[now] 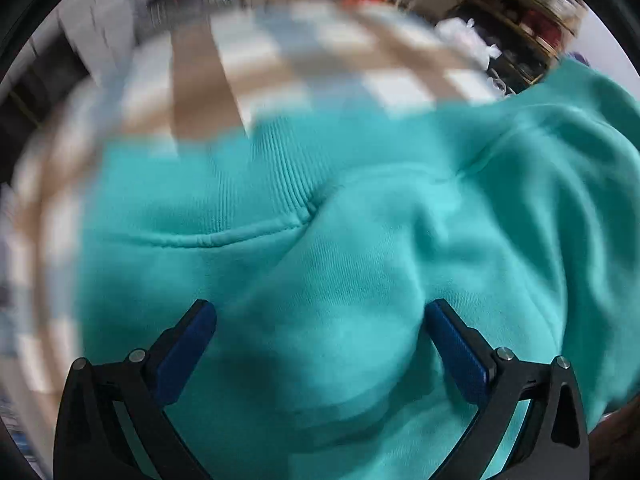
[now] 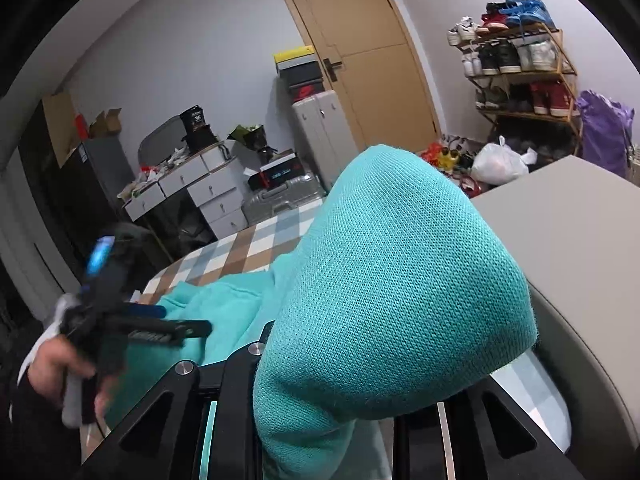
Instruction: Fold large clothes
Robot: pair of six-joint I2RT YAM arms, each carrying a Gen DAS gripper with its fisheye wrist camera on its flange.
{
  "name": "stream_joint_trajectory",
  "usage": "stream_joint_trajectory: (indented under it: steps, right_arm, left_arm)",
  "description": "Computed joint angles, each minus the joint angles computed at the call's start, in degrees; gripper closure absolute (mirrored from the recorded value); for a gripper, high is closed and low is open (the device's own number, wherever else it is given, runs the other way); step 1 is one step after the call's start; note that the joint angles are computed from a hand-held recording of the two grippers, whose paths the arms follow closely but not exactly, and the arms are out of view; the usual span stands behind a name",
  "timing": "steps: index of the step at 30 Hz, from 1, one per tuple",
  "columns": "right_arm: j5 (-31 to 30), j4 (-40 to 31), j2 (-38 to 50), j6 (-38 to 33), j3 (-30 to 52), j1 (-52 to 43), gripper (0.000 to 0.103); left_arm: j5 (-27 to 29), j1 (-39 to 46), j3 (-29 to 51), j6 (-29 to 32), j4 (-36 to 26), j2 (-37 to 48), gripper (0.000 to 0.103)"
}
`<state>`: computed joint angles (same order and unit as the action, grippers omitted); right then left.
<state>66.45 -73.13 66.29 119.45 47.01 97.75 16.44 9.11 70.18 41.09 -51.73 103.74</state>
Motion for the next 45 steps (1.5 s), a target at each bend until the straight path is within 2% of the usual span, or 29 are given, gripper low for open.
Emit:
stream_joint_trajectory:
  steps: [1,2,4,7,8,11,12,13,15,18,20,21,23,26,30,33,35,38,42,45]
  right_arm:
    - [0.0,0.1,0.0,-0.6,0.1,-0.1,0.081]
    - [0.0,0.6,-0.4,-1.6,-0.1,-0.4,0.081]
    - [0.2,1.9,-1.0,-3.5,-0.5,-0.8,0.080]
    - [0.0,2.7,-1.2,-4.3,-0.9,-1.0,0.080]
    - [0.0,2.6,-1.3,-4.1,-0.9,-0.9,0.080]
    - [0.0,3.4,-2.3,-3.4,-1.8,-0.7,0.080]
    - [0.0,3.7,-2.8,-3.4,-2.2,-0.6,0.079]
    - [0.1,4.3,-3.1,-3.6,-2.4,-0.7,0.078]
    - [0.0,4.3,-3.2,-3.6,-2.5,-0.7,0.078]
    - [-0.7,4.6,-3.4,-4.9,-2.6,-1.0,0.078]
    - [-1.2,4.6,-3.2,-5.2,-2.6,-1.3,0.078]
    - [-1.3,4.5,-3.5,-4.7,-2.9,-1.2,0.077]
    - [-1.4,4.9,-4.2,-4.2,-3.6,-1.0,0.077]
    - [-1.2,6.0,-5.6,-4.5,-4.7,-0.7,0.076]
    - [-0.9,6.3,-6.1,-4.6,-5.0,-0.2,0.076]
    - [-2.0,8.0,-7.4,-7.1,-5.8,-1.0,0.075]
    - [-4.3,12.0,-10.4,-11.0,-8.2,-3.0,0.075]
    - [-2.7,11.2,-12.5,-8.2,-9.9,-1.3,0.075]
    - [-2.1,9.8,-10.3,-5.8,-8.5,-0.4,0.075]
    - [-1.8,9.0,-9.5,-3.6,-8.0,0.2,0.074]
  left_arm:
    - [1.5,0.6,1.0,1.5,-1.5,1.1,0.001]
    - [1.1,0.5,-0.8,1.4,0.1,-0.7,0.001]
    - [-1.2,-0.2,-0.4,-0.1,-1.4,-1.9,0.001]
    - [-4.5,-2.2,-3.9,-3.0,-0.4,-9.8,0.001]
    - [-3.3,-2.6,-5.2,-1.9,-0.2,-12.4,0.001]
    - [1.3,-5.7,-7.6,1.5,-5.5,-18.8,0.001]
    - [-0.4,-8.2,-9.4,0.4,-4.0,-20.5,0.001]
    - [-4.3,-11.5,-11.7,-1.5,-0.1,-21.1,0.001]
    - [-10.2,-16.3,-13.1,-5.5,4.6,-16.5,0.001]
    - [-10.0,-16.0,-10.0,-7.9,3.5,-10.8,0.001]
    - [-11.5,-17.5,-5.0,-9.2,-2.3,-8.8,0.001]
    - [-8.0,-17.0,-1.2,-9.2,-6.4,-8.6,0.001]
    - [-1.8,-16.8,4.6,-10.7,-10.8,-8.6,0.001]
    - [-1.1,-20.8,8.2,-15.4,-9.9,-8.6,0.001]
    - [-8.4,-29.8,7.4,-19.7,-8.9,-1.7,0.001]
    - [-9.6,-30.7,5.4,-20.4,-4.7,1.3,0.001]
    - [-9.6,-30.8,4.8,-19.0,-4.8,0.1,0.001]
    - [-7.9,-26.9,5.6,-15.0,-9.5,-3.0,0.001]
    - [-6.1,-19.6,0.4,-8.0,-9.5,-11.8,0.001]
    - [-1.5,-16.6,-3.1,-3.1,-10.9,-11.5,0.001]
